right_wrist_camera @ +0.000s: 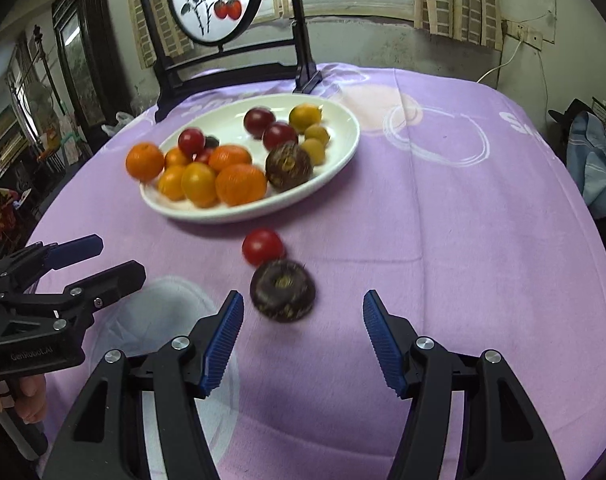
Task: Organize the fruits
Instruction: 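Grasp the last mangosteen with the right gripper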
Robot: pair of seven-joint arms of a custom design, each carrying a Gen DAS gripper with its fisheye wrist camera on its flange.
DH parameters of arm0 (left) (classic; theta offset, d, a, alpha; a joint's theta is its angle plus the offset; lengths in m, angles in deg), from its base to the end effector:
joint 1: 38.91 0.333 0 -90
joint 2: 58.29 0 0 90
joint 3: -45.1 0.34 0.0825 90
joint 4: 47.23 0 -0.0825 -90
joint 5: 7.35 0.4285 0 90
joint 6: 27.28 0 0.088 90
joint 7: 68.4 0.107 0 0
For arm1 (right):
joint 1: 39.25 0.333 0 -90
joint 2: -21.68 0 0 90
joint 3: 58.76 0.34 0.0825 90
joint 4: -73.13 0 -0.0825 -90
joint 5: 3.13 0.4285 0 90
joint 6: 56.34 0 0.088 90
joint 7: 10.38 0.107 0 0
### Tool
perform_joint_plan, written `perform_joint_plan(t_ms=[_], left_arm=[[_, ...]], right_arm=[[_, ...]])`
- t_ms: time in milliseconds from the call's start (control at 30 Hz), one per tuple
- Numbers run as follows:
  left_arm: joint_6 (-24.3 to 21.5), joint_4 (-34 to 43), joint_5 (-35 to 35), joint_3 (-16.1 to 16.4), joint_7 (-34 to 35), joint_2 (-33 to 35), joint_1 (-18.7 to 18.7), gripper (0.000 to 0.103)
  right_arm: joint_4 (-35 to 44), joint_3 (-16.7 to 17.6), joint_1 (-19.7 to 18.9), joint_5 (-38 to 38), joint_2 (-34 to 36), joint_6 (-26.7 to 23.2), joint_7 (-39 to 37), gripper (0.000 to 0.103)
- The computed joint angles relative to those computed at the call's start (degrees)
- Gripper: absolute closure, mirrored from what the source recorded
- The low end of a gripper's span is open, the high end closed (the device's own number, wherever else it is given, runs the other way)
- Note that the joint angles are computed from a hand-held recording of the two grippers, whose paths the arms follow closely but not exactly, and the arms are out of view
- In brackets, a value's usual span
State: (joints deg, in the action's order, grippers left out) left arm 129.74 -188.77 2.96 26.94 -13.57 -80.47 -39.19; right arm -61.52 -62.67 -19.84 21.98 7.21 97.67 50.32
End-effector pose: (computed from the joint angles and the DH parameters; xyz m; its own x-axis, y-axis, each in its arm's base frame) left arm 0.4695 -0.1731 0.4986 0.0957 -0.9901 0.1030 -0.7775 -0.1390 -0.6134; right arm 0.5226 0.1291 0.4956 0.4547 -0.8850 -0.1001 -0.7357 -0.3098 -0.6023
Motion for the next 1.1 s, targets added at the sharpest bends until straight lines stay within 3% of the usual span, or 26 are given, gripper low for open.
perform_joint_plan(t_ms=[433, 500, 533, 600, 733, 1100], left_arm=[[2.73, -3.61, -1.60, 0.38, 0.08, -0.13, 1.36, 0.022], [2.70, -3.45, -2.43, 1.17, 1.04, 0.29, 0.81, 0.022], [2.51, -3.38, -2.69, 1.25, 1.08, 0.45, 0.79, 0.022], [2.29, -3.24, -2.85, 1.34, 1.18, 0.54, 0.85, 0.022], [3.02, -3.44, -1.42, 0.33, 0.48, 0.38, 1.72, 0.022], [1.90, -2.55, -3.13, 1.07, 2.53, 1.59, -0.85, 0.021]], right_arm=[[0.85, 3.56, -1.34, -9.47, 4.19, 1.67, 8.67, 0.040], [1.49, 4.09, -1.49, -10.91, 5.05, 2.42, 10.18, 0.045], [1.61, 4.35, -1.56, -11.69, 5.36, 3.11, 10.91, 0.057], [1.81, 4.93, -1.80, -14.07, 5.56, 3.45, 12.37, 0.060], [0.92, 4.02, -0.93, -12.57, 4.44, 3.06, 11.18, 0.060], [-3.17, -0.11, 0.14, -4.70, -0.86, 2.54, 6.59, 0.060]])
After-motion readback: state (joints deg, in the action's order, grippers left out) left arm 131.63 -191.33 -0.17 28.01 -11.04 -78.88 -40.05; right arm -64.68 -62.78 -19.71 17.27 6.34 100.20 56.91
